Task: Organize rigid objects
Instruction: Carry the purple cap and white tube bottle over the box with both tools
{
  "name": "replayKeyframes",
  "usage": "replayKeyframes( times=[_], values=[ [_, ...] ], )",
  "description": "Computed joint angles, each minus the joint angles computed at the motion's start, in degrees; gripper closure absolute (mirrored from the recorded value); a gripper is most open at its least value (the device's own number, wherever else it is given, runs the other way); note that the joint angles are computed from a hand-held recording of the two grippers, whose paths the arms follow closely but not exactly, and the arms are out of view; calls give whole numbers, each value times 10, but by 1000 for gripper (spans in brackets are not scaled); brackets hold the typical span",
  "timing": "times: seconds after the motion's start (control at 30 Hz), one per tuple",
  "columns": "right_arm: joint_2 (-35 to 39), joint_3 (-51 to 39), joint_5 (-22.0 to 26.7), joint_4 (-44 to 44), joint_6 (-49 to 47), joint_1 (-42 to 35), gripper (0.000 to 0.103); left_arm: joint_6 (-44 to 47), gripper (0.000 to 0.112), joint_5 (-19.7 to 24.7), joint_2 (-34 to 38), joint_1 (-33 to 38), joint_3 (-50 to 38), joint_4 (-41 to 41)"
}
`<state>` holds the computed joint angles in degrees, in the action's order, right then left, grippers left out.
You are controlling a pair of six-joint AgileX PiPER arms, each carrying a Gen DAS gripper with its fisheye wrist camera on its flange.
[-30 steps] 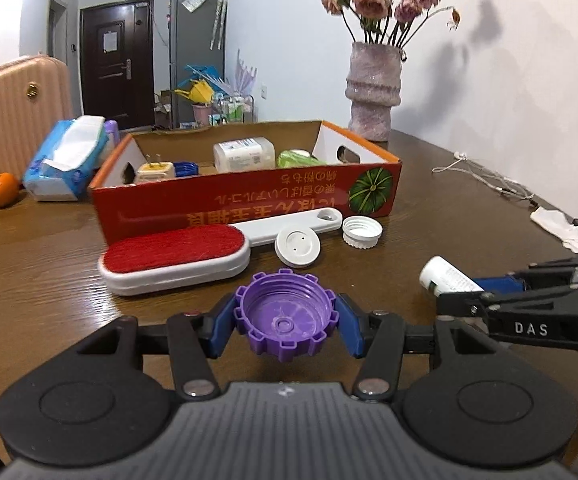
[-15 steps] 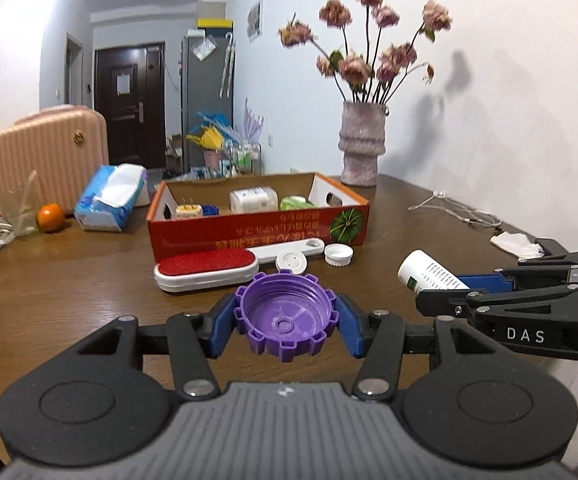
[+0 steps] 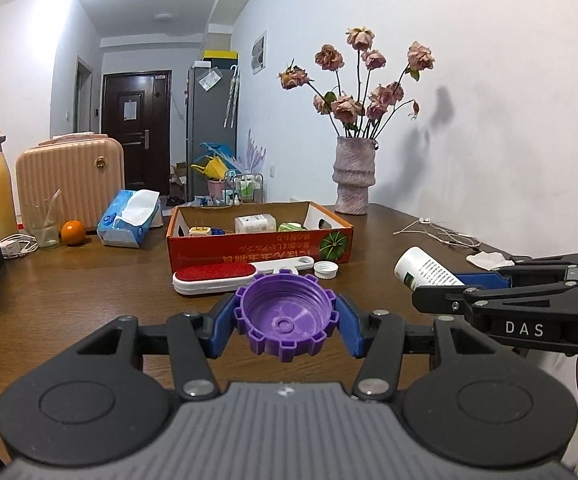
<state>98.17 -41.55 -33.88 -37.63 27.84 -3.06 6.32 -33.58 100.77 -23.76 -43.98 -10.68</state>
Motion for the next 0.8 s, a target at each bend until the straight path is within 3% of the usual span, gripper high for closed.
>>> replayKeyframes(
  times=[0.2,0.4,0.6,0.8],
  values=[
    [-14,22,1,18,-14,-2,76,-21,58,-5,-5,5,10,23],
    [5,-18,17,2,6,-7,76,-21,58,19,17,21,-33,30],
    [62,-116,54,-63,72,-12,76,-25,58,81,70,47,-143,51],
    [133,-260,92,-192,202,-25,76,-101,58,161,149,73,-308,142]
  ],
)
